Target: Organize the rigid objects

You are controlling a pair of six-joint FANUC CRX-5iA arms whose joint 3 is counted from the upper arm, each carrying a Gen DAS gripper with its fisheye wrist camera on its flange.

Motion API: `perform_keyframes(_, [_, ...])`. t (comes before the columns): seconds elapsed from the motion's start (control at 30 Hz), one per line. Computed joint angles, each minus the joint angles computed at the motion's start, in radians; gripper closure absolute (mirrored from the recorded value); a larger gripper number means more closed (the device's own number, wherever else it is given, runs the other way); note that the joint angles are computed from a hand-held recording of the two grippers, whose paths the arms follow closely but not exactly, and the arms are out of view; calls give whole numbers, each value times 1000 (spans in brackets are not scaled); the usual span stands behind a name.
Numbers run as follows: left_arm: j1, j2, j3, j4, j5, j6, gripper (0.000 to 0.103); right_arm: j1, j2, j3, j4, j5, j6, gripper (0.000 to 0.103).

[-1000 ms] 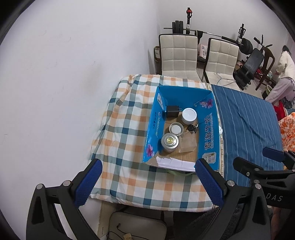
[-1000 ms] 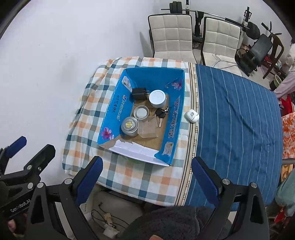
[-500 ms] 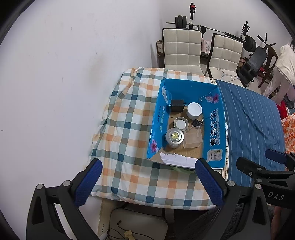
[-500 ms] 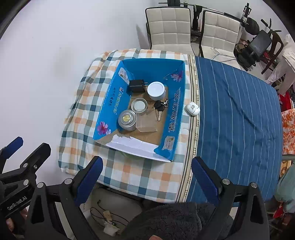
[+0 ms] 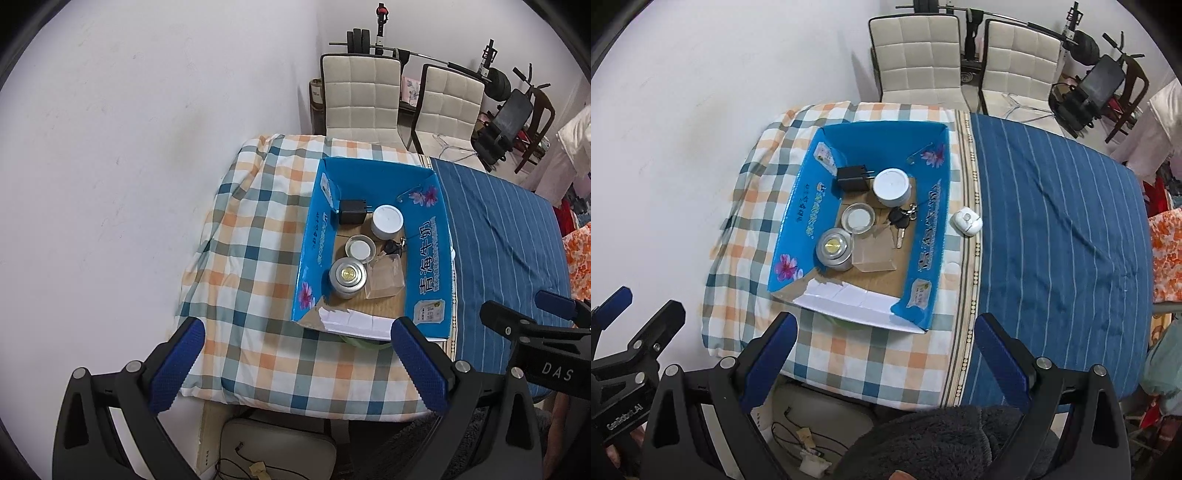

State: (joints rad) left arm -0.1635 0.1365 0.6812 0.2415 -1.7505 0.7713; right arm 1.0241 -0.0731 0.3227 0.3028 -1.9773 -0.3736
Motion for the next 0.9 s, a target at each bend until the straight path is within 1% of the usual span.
perform_keyframes(0.37, [-6, 9, 5, -5, 0, -1, 0, 2, -10, -5, 1, -28, -10, 4])
perform_keyframes(0.57, [-7, -4, -15, -3, 11, 2, 0, 7, -18, -13, 0, -30, -21, 4])
perform_keyframes(0.9, [-10, -6, -15, -2, 12, 8, 0, 8, -19, -12, 5, -37, -23, 4])
